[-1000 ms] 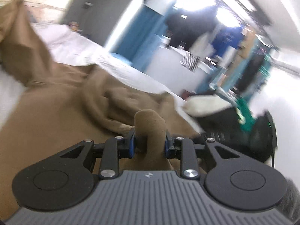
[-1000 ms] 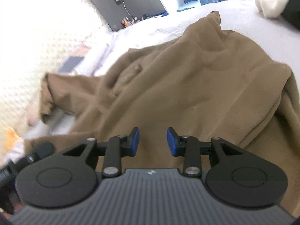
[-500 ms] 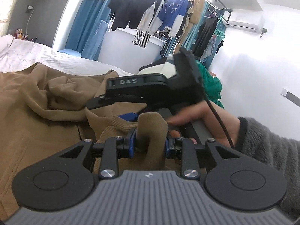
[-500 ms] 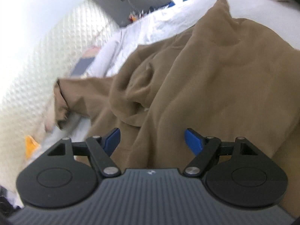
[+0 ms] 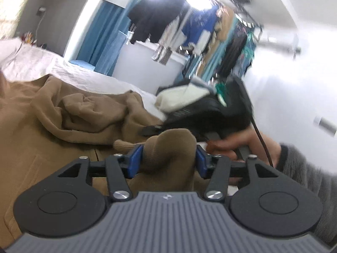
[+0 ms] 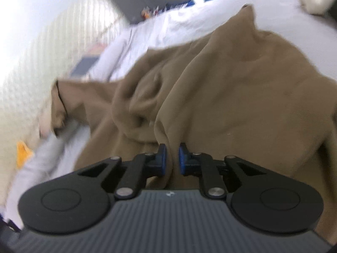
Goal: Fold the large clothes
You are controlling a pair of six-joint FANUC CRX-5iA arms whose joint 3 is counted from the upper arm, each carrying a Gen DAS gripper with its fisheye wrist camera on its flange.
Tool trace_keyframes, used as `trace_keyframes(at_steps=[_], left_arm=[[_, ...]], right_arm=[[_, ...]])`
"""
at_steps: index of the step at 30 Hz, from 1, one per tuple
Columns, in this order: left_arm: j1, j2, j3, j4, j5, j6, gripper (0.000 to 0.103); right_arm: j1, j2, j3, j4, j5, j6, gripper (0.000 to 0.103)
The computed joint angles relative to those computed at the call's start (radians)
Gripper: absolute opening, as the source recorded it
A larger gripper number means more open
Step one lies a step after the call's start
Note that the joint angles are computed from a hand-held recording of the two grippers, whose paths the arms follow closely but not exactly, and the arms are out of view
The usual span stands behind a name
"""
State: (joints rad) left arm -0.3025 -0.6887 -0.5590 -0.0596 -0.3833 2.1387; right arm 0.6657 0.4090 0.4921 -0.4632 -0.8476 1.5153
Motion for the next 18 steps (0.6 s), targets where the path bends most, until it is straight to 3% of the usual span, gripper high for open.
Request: trace_keyframes(at_steps=[3, 7, 11, 14, 18], left_arm=[[0.094, -0.071, -0.134, 0.280, 0.110, -0.164, 0.067], [0.171, -0.141, -0.236, 0.467, 0.172, -0.223, 0.074], [0.259, -0.144, -0.189, 0.365, 0.027, -0.078, 0.076], [0.308, -0.121, -0.253, 0.606, -0.010, -0.227, 0.076], [0.324, -0.040, -0.212, 0.588, -0.102, -0.218, 0.076]], right_arm=[[0.000, -0.051, -0.077, 0.059, 0.091, -0.072, 0.015], [0.001, -0.087, -0.158, 0.174, 0.174, -0.232, 0.015], [-0.003, -0.071, -0.164, 0.240, 0.186, -0.336, 0.015], [-0.005, -0.053, -0.146, 0.228, 0.179, -0.361, 0.015], [-0.004, -0.051, -0.143, 0.224, 0.180, -0.369, 0.015]])
